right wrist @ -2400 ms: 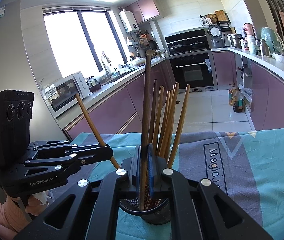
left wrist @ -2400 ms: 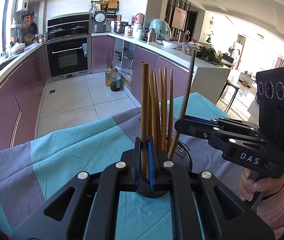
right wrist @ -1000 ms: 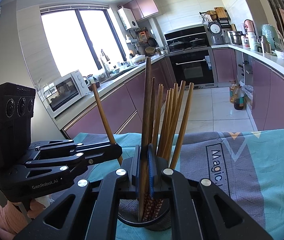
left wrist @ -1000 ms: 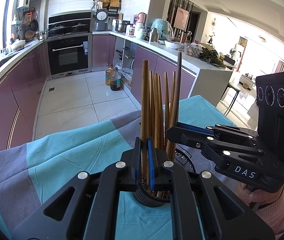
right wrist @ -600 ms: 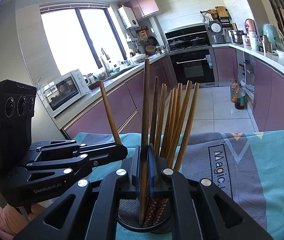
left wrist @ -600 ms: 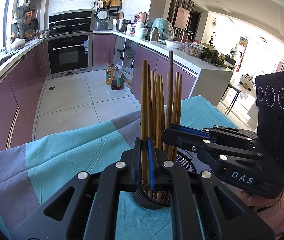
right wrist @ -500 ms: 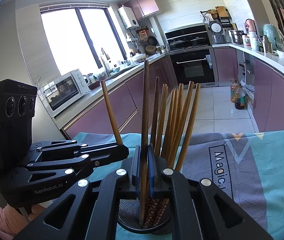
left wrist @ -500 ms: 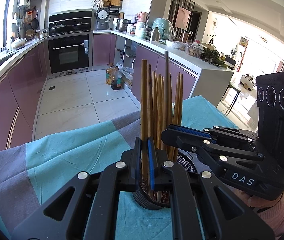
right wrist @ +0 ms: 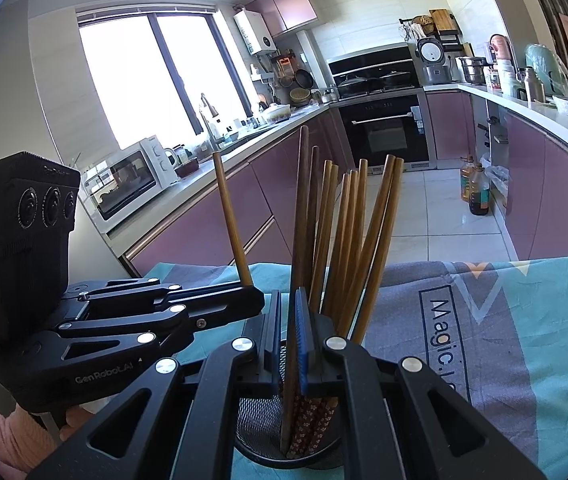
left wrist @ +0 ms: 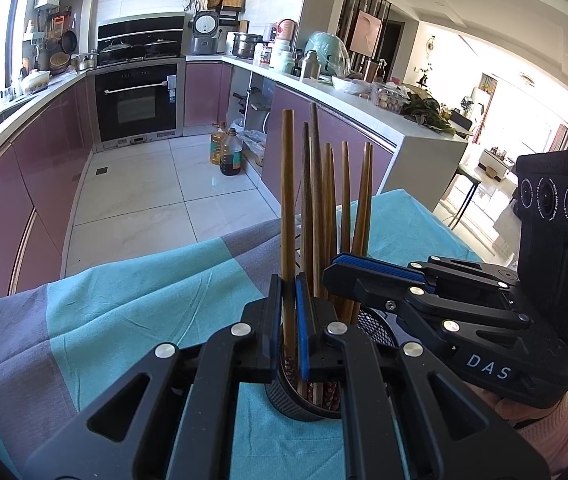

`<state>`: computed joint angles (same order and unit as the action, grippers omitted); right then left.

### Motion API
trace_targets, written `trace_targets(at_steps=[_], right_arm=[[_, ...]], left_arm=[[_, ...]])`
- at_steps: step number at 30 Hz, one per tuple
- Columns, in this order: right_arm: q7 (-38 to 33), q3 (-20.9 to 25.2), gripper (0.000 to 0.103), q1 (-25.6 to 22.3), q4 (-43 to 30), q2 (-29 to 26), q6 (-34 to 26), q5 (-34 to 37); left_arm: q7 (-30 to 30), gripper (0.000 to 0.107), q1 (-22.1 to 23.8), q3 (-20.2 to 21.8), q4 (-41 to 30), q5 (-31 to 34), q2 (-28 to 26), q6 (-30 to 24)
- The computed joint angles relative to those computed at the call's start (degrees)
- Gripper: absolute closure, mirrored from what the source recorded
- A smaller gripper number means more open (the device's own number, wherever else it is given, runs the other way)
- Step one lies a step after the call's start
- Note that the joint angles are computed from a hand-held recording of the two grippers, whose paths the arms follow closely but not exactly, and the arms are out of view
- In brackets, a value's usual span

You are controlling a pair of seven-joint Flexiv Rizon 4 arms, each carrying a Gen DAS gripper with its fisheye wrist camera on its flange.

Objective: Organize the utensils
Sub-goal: 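Open both grippers and lift them away from the mesh cup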

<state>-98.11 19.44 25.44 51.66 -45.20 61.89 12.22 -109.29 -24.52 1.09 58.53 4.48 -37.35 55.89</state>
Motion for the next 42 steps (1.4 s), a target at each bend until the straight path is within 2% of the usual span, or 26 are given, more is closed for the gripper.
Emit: trace_targets(at_steps=[19,25,31,33,35,37,39,41,42], right_arm=[[0.6,0.3,0.095,-0.9,1.4,0.8,0.7,0.5],[0.5,0.3,0.094,-1.1,1.6,0.8,0.6,0.6],[0.2,0.4,0.086,-1.2,3.1,1.5,1.3,0.6],[0.3,0.2,0.085,-1.1,3.7,1.8,1.8,0.5],[0.4,0.3,0.078,-1.2,4.6,2.2,2.4,0.4],[0.7,0.0,0.068,-1.1,5.5,2.6,3.1,0.0],[0.9,0.1,0.066,-1.2,6.0,2.8,3.3,-0.3],[1.3,-0.1,0.061,-1.0,6.9,3.2,3.9,-0.7],[1.5,-0.3,0.058,-0.9,7.4,3.4,4.5,-1.1]], left_arm=[[1.0,0.095,0.8,-0.5,0.1,-1.4,-0.8,0.3],[0.8,0.093,1.1,-0.5,2.9,-1.6,0.4,2.3],[-2.1,0.082,-0.6,1.7,4.6,1.3,1.7,4.3],[-3.5,0.076,-1.1,2.3,5.2,2.5,2.1,5.1],[-5.3,0.067,-1.8,3.3,6.1,3.9,2.8,6.0],[-7.2,0.065,-2.3,4.1,6.9,5.3,3.4,6.7],[-9.2,0.058,-3.0,5.0,8.3,7.1,4.4,7.5],[-11.8,0.046,-3.7,6.2,9.4,9.1,5.4,8.3],[-13.1,0.046,-4.1,6.8,9.8,10.3,5.8,8.5]])
